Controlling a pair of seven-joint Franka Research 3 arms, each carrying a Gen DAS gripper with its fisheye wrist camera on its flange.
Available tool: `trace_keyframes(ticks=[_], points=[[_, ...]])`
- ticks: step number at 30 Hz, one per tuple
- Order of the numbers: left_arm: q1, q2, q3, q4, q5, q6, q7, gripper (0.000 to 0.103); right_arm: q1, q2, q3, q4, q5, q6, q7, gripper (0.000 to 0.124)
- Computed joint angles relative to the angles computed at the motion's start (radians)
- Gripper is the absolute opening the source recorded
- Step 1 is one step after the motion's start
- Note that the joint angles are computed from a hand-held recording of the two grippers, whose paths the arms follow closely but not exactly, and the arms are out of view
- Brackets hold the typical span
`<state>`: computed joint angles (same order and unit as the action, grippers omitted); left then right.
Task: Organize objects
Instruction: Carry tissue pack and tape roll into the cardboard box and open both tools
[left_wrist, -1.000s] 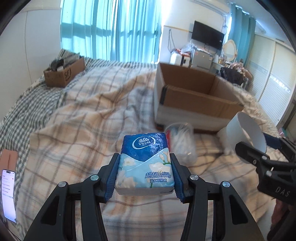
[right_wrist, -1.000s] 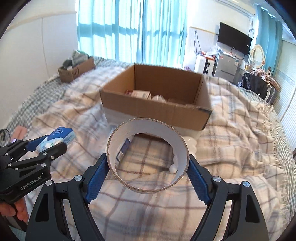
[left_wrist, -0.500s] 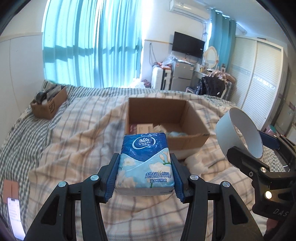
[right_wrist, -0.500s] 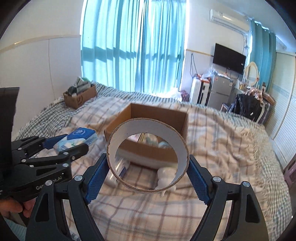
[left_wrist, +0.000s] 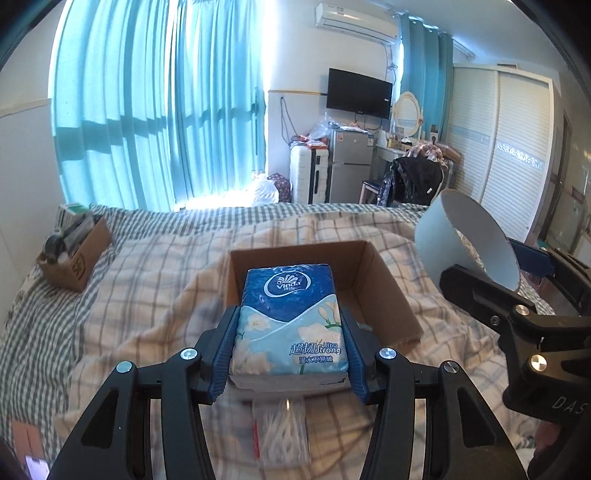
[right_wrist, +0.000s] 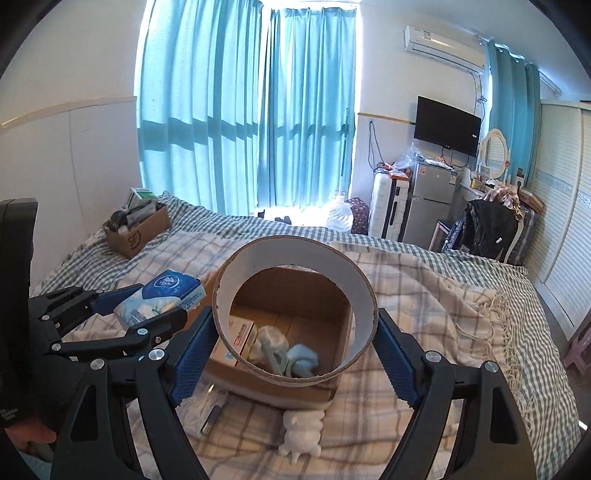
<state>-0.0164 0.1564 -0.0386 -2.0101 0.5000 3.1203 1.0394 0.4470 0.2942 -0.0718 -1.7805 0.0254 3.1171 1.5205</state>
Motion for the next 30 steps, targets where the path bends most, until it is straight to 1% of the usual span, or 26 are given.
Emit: trace_keyframes(ticks=[1, 5, 7, 10, 12, 18, 23, 25, 28, 30], points=[[0.016, 0.025, -0.021, 0.028, -0.028, -0.006, 0.030, 0.053, -0.009, 0.019, 0.007, 0.027, 0.006, -0.009, -0.006, 0.082], [0.011, 0.095, -0.024, 0.108, -0.052, -0.027, 0.059, 0.053, -0.039, 0.098, 0.031, 0.131, 0.033, -0.044, -0.030, 0.082], [0.019, 0.128, -0.037, 0.142, -0.074, -0.039, 0.087, 0.053, -0.046, 0.138, 0.035, 0.181, 0.044, -0.063, -0.039, 0.082], [0.020, 0.178, -0.041, 0.193, -0.095, -0.054, 0.118, 0.053, -0.050, 0.196, 0.032, 0.254, 0.051, -0.091, -0.046, 0.082], [0.032, 0.208, -0.056, 0.223, -0.117, -0.062, 0.149, 0.053, -0.050, 0.238, 0.027, 0.307, 0.054, -0.113, -0.044, 0.082], [0.023, 0.299, -0.052, 0.325, -0.142, -0.101, 0.200, 0.053, -0.051, 0.366, 0.017, 0.478, 0.051, -0.187, -0.034, 0.082], [0.053, 0.364, -0.090, 0.393, -0.197, -0.128, 0.258, 0.053, -0.055, 0.465, 0.017, 0.615, 0.044, -0.250, -0.026, 0.082], [0.048, 0.382, -0.086, 0.411, -0.206, -0.136, 0.266, 0.053, -0.062, 0.500, 0.022, 0.666, 0.043, -0.274, -0.027, 0.082], [0.053, 0.399, -0.096, 0.426, -0.224, -0.148, 0.288, 0.053, -0.060, 0.531, 0.013, 0.707, 0.033, -0.289, -0.016, 0.082], [0.035, 0.406, -0.077, 0.432, -0.219, -0.151, 0.281, 0.053, -0.066, 0.544, 0.022, 0.722, 0.038, -0.289, -0.015, 0.082]])
